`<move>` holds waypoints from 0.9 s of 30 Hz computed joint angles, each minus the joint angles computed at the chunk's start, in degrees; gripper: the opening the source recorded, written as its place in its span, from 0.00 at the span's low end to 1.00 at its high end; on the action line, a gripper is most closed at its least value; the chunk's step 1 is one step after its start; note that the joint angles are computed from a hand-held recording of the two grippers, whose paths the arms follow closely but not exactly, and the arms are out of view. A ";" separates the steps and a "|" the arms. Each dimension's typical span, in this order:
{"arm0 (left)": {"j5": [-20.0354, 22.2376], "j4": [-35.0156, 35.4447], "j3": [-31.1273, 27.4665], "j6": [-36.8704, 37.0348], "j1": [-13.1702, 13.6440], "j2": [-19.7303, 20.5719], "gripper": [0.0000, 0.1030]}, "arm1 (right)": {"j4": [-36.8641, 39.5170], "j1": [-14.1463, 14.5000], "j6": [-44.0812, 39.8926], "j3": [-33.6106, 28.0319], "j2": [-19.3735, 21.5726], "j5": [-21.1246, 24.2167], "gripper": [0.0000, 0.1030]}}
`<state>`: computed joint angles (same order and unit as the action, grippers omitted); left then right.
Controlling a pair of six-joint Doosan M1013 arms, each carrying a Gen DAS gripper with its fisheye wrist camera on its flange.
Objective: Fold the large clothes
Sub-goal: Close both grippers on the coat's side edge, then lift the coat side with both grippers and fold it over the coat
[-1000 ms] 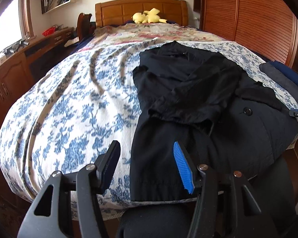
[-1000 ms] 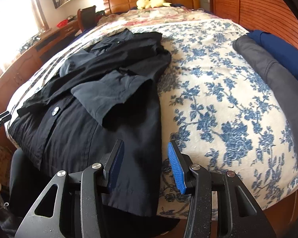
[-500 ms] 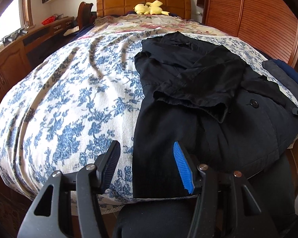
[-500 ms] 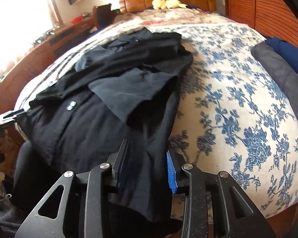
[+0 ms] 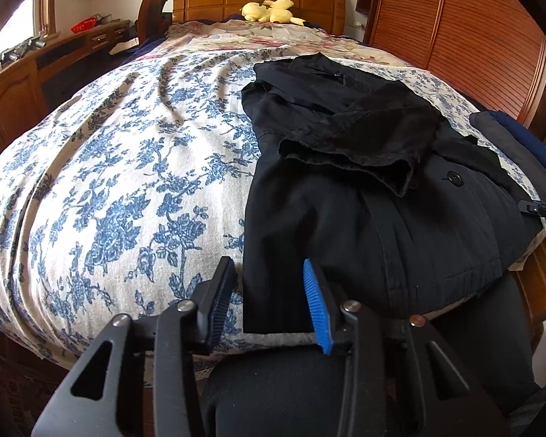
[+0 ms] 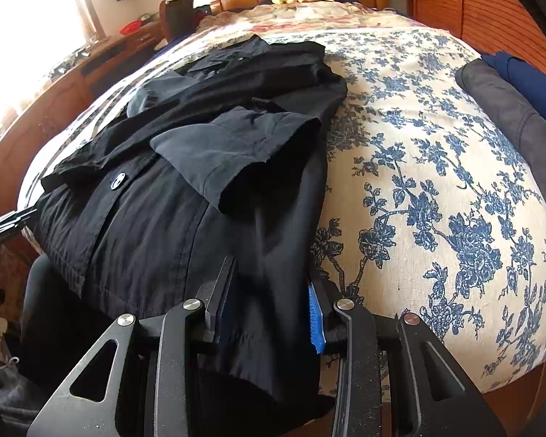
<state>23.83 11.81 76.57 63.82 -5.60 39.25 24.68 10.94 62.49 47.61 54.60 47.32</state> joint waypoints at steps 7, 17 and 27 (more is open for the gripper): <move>-0.59 -1.30 0.42 2.09 -0.26 -0.25 0.09 | -0.12 0.22 -0.66 0.04 0.05 -0.12 0.29; -7.93 8.16 1.95 -6.49 -1.02 -5.28 0.03 | 13.89 -1.10 -9.90 1.64 -2.89 -4.58 0.01; -13.09 45.12 6.57 -40.86 -2.57 -13.77 0.02 | 32.65 -1.88 -29.46 12.43 -12.85 -11.01 0.01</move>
<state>10.74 56.94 83.15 22.96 -8.16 25.48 57.33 9.06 33.03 60.04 41.74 36.31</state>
